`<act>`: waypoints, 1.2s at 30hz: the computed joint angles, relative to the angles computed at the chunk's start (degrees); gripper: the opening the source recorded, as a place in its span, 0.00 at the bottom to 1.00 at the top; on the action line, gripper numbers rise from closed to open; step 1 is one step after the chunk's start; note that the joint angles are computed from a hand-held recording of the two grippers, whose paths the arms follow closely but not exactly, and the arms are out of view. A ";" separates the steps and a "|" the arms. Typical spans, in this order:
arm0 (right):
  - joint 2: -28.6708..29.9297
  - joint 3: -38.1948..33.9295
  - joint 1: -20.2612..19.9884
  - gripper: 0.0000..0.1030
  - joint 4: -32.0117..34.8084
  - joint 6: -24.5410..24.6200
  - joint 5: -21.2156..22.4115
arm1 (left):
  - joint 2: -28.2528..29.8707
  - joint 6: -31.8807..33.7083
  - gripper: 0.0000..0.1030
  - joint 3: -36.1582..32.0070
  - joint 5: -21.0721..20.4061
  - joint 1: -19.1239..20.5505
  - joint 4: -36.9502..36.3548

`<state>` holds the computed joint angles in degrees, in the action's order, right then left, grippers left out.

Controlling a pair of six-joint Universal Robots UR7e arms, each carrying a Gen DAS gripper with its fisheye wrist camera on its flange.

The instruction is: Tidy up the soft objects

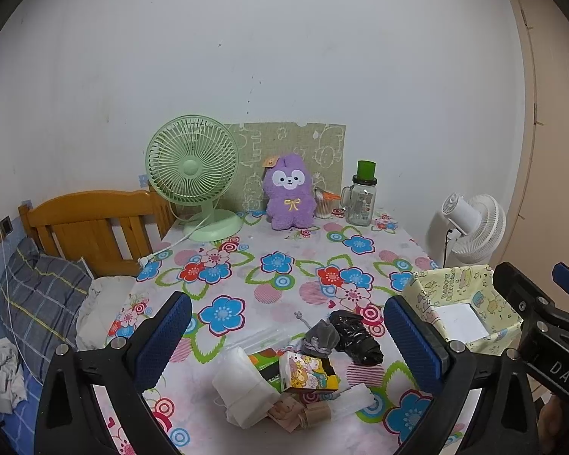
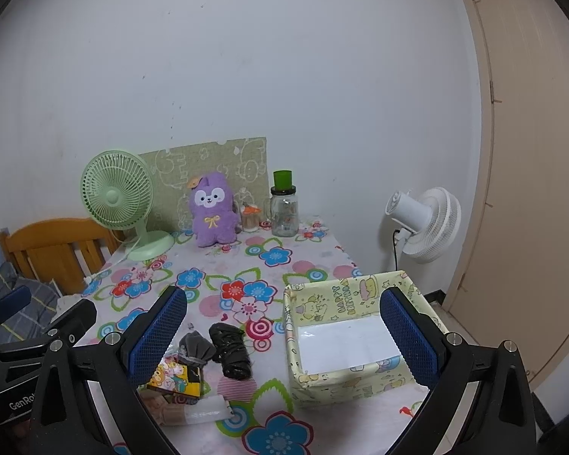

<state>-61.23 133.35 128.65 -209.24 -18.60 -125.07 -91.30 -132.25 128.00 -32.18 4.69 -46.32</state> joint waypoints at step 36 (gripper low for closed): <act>-1.32 -0.13 0.29 1.00 1.81 1.04 -0.84 | 0.99 -0.17 0.99 -0.67 0.08 -0.45 0.46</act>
<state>-62.54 133.22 128.94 -207.42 -17.56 -125.91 -90.31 -132.42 127.33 -32.10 4.23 -45.87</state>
